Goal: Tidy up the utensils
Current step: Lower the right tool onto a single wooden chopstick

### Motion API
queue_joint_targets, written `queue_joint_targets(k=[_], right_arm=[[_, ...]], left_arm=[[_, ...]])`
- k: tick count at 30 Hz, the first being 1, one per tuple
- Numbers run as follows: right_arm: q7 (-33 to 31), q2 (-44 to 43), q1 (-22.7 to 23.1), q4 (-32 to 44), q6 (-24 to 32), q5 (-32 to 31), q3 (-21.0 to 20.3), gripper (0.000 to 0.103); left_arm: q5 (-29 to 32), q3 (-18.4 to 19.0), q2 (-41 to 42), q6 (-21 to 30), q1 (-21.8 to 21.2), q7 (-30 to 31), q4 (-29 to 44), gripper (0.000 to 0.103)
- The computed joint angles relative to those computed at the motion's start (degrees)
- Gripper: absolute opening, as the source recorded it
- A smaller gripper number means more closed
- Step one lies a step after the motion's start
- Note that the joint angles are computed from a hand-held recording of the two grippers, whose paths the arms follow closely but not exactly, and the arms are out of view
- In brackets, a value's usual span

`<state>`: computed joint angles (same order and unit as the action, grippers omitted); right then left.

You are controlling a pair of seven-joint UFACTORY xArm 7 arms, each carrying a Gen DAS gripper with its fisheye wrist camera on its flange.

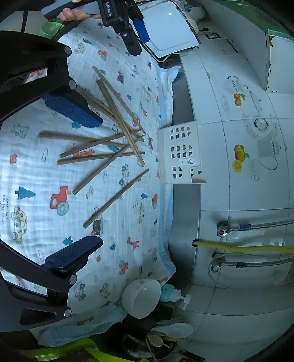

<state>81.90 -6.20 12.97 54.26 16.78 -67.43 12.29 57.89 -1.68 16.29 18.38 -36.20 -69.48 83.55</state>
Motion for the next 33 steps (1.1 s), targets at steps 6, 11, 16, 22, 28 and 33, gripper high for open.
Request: queue_joint_targets(k=[6,11,16,22,28,33], right_arm=[[-3.20,0.92,-0.44,-0.16,-1.98,2.56,-1.07,0.076],[-6.94,1.69,-0.87,-0.55,-3.14,5.03,-1.92,0.070],[-10.67,2.14,-1.64,-1.23,-4.21,7.88,-2.77,0.064],[-17.70,2.70,-2.83,-2.43,-6.37,13.76,-3.93,0.051],[-28.83,5.46,-2.54,-1.63,-7.38,23.55,-5.13,0.032],[-36.83,9.53,-1.31,0.70,-8.02,30.28,-6.70,0.020]], left_arm=[[-5.59,-0.60,2.01,-2.44,0.98,6.49,1.23,0.089],[-10.64,0.35,4.19,-4.08,0.23,12.62,2.87,0.088],[-15.55,0.38,6.50,-5.90,0.02,19.72,4.69,0.087],[-25.17,-1.23,9.38,-4.75,0.97,30.30,7.28,0.081],[-32.56,-1.52,11.50,-4.13,0.84,37.87,8.90,0.068],[-36.63,-2.01,12.86,-3.18,1.12,43.05,10.12,0.060]])
